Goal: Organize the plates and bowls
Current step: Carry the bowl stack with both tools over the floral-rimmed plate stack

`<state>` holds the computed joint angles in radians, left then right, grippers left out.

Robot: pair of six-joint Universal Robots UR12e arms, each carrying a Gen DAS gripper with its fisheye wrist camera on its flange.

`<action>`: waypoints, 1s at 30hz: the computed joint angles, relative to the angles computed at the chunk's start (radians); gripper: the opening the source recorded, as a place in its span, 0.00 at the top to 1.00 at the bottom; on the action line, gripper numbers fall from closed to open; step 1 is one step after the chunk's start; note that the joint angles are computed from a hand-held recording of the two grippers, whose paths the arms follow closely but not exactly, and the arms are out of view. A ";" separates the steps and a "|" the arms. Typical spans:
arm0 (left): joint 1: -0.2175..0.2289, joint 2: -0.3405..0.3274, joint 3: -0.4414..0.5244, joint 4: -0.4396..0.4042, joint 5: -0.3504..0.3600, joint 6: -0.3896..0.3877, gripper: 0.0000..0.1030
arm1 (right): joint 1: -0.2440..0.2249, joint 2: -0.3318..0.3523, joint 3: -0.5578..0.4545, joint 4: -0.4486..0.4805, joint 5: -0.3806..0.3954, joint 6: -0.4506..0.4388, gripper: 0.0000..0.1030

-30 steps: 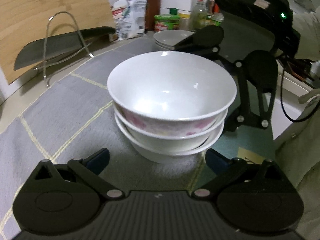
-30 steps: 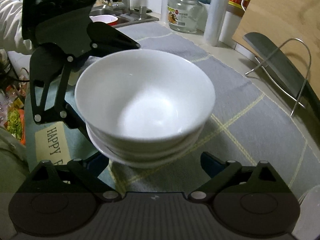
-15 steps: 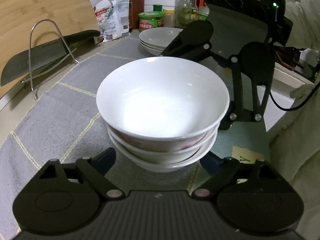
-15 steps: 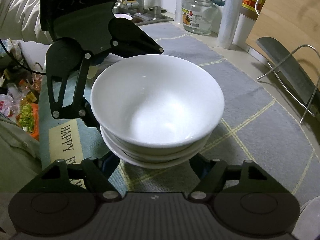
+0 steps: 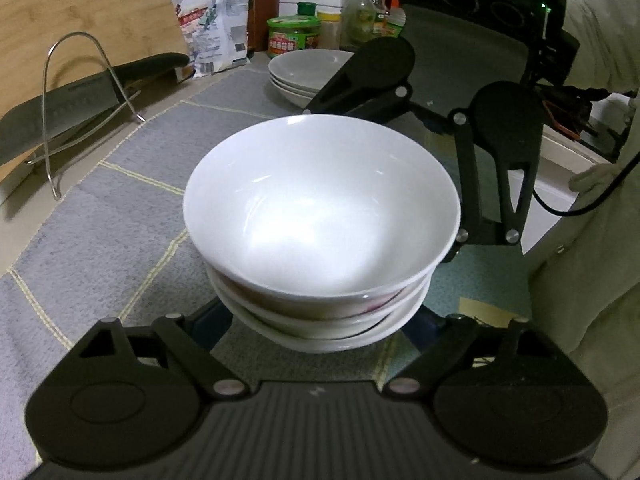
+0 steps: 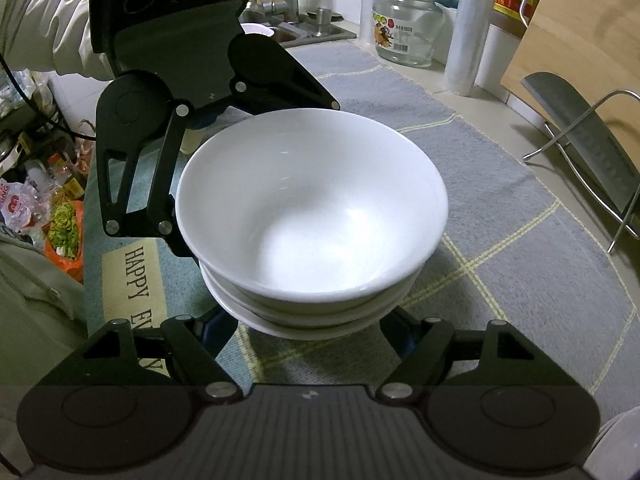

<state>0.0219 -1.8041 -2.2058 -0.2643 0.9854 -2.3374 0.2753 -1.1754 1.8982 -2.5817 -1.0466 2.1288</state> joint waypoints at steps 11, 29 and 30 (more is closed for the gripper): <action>0.003 -0.005 0.013 -0.030 -0.018 0.030 0.13 | 0.000 0.002 -0.006 0.014 0.004 0.002 0.20; -0.005 0.000 0.002 0.009 0.004 0.018 0.13 | 0.004 -0.003 0.003 -0.013 -0.003 -0.016 0.17; -0.005 0.001 0.001 0.011 0.003 0.015 0.13 | 0.003 -0.003 0.002 -0.011 0.000 -0.014 0.17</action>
